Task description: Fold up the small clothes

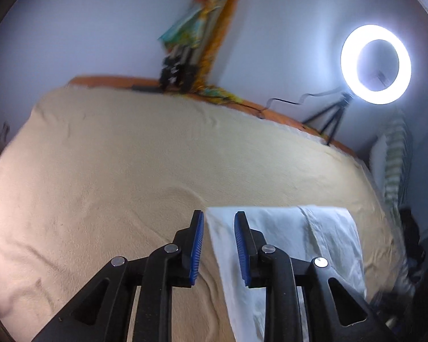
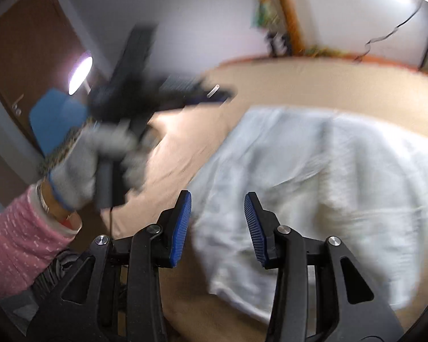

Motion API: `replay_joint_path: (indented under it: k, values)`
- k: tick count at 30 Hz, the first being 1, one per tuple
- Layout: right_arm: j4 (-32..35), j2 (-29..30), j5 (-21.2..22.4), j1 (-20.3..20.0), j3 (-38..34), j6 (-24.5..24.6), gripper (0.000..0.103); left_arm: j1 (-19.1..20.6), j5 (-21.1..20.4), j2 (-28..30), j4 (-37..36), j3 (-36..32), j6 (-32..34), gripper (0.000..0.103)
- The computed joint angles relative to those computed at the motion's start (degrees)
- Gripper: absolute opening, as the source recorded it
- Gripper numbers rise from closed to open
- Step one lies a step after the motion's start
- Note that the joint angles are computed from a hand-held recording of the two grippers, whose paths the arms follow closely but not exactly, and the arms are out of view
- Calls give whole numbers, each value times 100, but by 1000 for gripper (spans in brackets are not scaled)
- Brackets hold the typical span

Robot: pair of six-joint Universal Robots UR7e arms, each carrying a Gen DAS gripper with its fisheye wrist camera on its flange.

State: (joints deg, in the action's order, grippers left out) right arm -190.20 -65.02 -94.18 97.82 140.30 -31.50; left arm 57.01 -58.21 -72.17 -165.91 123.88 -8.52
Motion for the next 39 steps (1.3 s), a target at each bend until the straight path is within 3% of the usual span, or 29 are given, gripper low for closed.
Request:
replay_joint_path:
  k: [4, 7, 11, 15, 18, 21, 22, 23, 25, 27, 36, 39]
  values:
    - [-372, -385, -401, -393, 33, 211, 43, -234, 88, 99, -25, 268, 260, 26]
    - [-228, -636, -385, -803, 34, 462, 43, -198, 234, 211, 322, 326, 84, 26]
    - [127, -699, -595, -1169, -38, 421, 42, -134, 199, 148, 107, 555, 31, 32]
    - [691, -1142, -317, -1465, 157, -59, 42, -244, 231, -42, 36, 826, 186, 32]
    - [972, -1446, -58, -1708, 237, -189, 42, -194, -3, -323, 276, 863, -186, 33]
    - [827, -1583, 170, -1887, 295, -250, 45, -82, -399, -607, 253, 913, -652, 49]
    - [723, -1565, 158, -1909, 280, -209, 47, -2, -614, -665, 142, 930, -821, 60]
    - [654, -1532, 118, -1959, 248, -142, 47, 117, -916, -681, 73, 909, -972, 63]
    - [714, -1469, 67, -2032, 165, 23, 47, 364, -1486, -602, 159, 769, -1195, 63]
    - [857, -1418, 182, -2122, 77, 128, 47, 490, -1713, -472, 173, 706, -1328, 62]
    - [1030, -1002, 674, -2227, -217, 577, 43, 691, -2056, -180, -49, 583, -1561, 48]
    - [1077, -889, 890, -2246, -299, 790, 43, 744, -2194, -146, 56, 519, -1575, 34]
